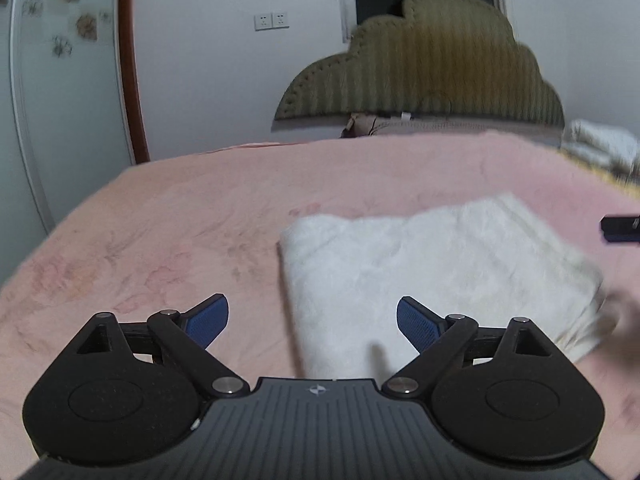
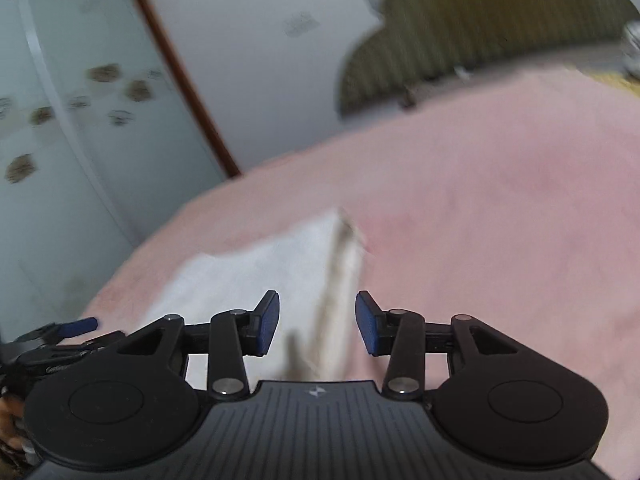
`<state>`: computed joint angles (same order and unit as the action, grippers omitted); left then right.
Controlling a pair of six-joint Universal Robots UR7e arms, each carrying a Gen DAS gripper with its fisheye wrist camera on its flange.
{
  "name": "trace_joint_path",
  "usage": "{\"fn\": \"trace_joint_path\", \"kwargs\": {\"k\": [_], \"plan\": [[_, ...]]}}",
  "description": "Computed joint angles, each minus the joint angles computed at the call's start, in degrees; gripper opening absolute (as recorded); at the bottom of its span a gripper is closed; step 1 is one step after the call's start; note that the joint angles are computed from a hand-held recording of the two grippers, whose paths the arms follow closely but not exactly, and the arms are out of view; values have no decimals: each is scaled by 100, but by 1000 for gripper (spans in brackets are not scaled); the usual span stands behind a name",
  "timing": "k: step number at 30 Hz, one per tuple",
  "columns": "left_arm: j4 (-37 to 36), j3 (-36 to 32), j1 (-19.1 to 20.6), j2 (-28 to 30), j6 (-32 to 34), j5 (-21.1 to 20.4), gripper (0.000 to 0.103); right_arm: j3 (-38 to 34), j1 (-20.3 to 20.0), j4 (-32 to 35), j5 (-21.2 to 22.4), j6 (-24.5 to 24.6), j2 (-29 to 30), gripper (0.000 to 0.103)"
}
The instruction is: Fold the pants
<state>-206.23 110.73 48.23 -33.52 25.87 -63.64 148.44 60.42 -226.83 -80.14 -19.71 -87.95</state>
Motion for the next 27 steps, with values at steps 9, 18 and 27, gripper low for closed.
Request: {"fn": "trace_joint_path", "kwargs": {"k": [9,18,27], "plan": [[968,-260,107,207,148,-320,92,-609,761,742,-1240,-885,760,41],[2694,-1031,821,-320,-1864,-1527,98,-558,-685,1987,711,362,-307,72],[4417,-2275,1475,0,-3080,-2983,101,-1277,-998,3786,1978,367,-91,72]]}}
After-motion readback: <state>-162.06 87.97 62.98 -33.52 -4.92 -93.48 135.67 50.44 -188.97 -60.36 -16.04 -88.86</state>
